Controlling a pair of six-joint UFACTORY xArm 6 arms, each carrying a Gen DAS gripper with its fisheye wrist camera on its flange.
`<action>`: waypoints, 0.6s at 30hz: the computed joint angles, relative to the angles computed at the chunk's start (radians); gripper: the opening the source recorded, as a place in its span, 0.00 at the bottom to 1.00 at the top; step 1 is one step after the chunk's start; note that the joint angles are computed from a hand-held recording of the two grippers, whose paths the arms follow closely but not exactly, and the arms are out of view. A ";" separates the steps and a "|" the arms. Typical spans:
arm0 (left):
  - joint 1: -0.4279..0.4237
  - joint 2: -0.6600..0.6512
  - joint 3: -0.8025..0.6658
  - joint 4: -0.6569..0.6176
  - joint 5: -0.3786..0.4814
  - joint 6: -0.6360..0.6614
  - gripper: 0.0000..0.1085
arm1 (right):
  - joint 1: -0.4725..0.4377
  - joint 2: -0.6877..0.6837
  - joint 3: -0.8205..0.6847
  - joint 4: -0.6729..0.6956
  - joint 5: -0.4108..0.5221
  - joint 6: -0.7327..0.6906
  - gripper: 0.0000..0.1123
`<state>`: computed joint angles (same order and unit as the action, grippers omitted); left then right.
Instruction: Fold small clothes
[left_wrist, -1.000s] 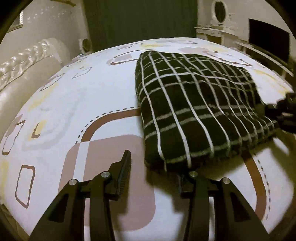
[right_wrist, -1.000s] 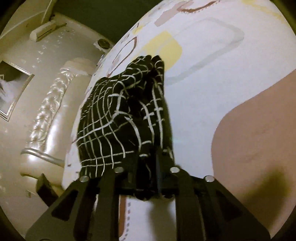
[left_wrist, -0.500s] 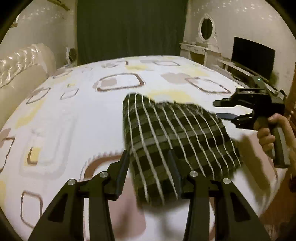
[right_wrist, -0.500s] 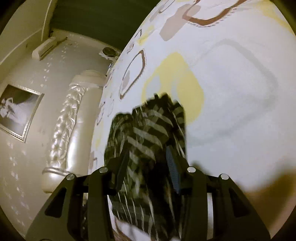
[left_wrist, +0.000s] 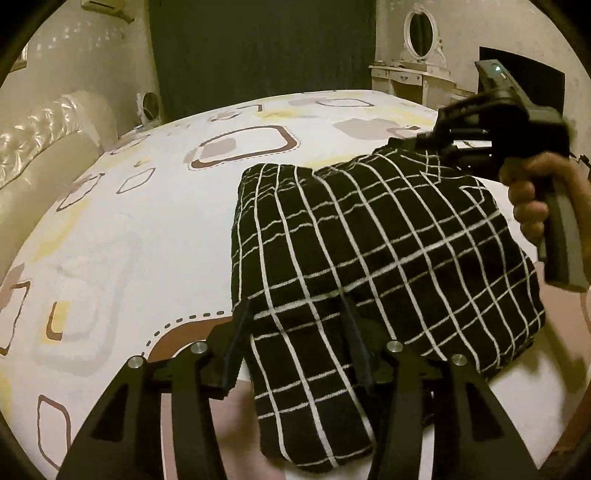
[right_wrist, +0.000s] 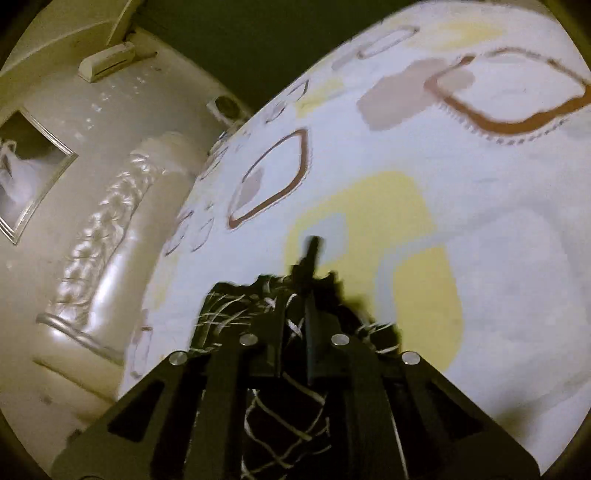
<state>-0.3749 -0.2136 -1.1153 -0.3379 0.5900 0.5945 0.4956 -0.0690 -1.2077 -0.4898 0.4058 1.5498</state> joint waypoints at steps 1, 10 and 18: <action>-0.003 -0.003 0.005 0.005 -0.004 -0.005 0.47 | 0.003 0.016 -0.012 0.019 0.040 -0.022 0.07; 0.008 -0.005 0.008 -0.009 0.012 0.024 0.50 | -0.024 0.009 0.111 0.212 -0.092 -0.028 0.11; 0.038 0.003 -0.043 -0.101 0.114 0.068 0.53 | 0.013 -0.210 0.310 -0.107 -0.218 0.425 0.49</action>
